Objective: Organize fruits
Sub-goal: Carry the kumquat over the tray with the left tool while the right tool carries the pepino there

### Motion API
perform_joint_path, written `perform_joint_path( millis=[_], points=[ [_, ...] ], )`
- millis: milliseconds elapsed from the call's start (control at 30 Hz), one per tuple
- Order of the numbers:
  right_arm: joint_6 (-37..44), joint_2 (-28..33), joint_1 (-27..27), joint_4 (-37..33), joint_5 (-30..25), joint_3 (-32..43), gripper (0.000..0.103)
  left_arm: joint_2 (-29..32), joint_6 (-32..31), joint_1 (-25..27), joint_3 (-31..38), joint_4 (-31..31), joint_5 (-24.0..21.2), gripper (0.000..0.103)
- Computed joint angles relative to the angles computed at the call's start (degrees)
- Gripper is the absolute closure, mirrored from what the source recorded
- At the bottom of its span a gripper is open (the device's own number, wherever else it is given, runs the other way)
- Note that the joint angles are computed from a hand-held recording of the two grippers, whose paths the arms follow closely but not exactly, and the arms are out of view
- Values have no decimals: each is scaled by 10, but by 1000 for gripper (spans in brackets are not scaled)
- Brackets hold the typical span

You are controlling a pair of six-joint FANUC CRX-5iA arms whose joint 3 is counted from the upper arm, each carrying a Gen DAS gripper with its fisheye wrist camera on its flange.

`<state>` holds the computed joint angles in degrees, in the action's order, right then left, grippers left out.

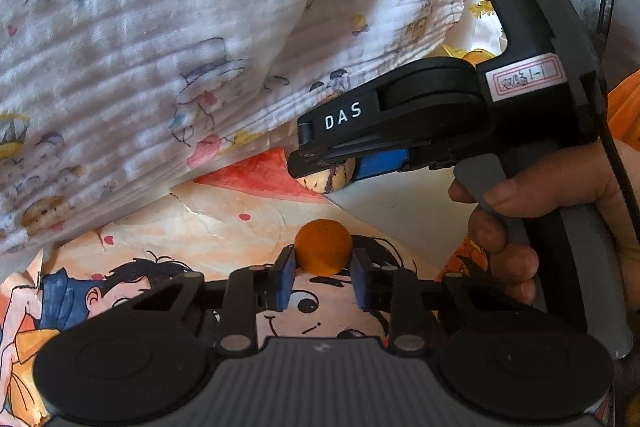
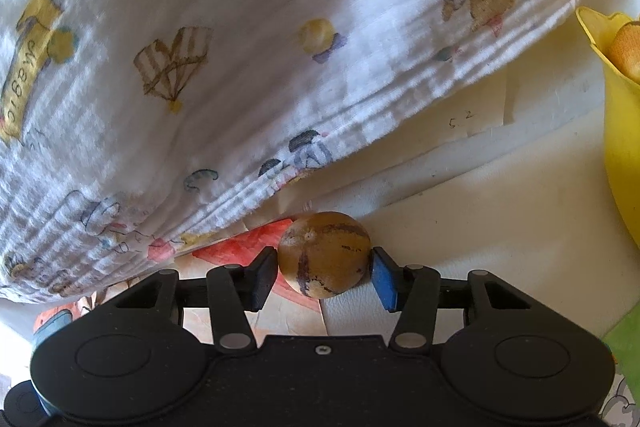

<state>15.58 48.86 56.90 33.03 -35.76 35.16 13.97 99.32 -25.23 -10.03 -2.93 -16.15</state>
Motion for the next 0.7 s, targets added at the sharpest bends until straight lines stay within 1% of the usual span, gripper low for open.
perform_joint_path(
  millis=[167, 233, 333, 400, 433, 533, 633, 700],
  points=[
    [-30, 1, 4, 27, 8, -11, 52, -11, -35, 10, -22, 42, 8, 72],
    [-47, -7, 4, 40, 17, -29, 53, -15, -48, 14, -30, 58, 10, 72],
    [-62, -15, 6, 40, 27, -44, 53, -21, -58, 19, -39, 68, 12, 72],
    [-70, -21, 8, 40, 31, -54, 53, -29, -84, 24, -55, 92, 20, 72],
    [-69, -24, 9, 36, 29, -56, 53, -32, -100, 26, -64, 108, 24, 73],
    [-67, -33, 15, 19, 17, -60, 53, -39, -116, 30, -74, 127, 26, 73],
    [-76, -46, 20, 16, 10, -74, 53, -46, -131, 32, -84, 145, 26, 73],
    [-86, -55, 24, 20, 6, -87, 53, -50, -130, 33, -87, 144, 25, 73]
  ],
)
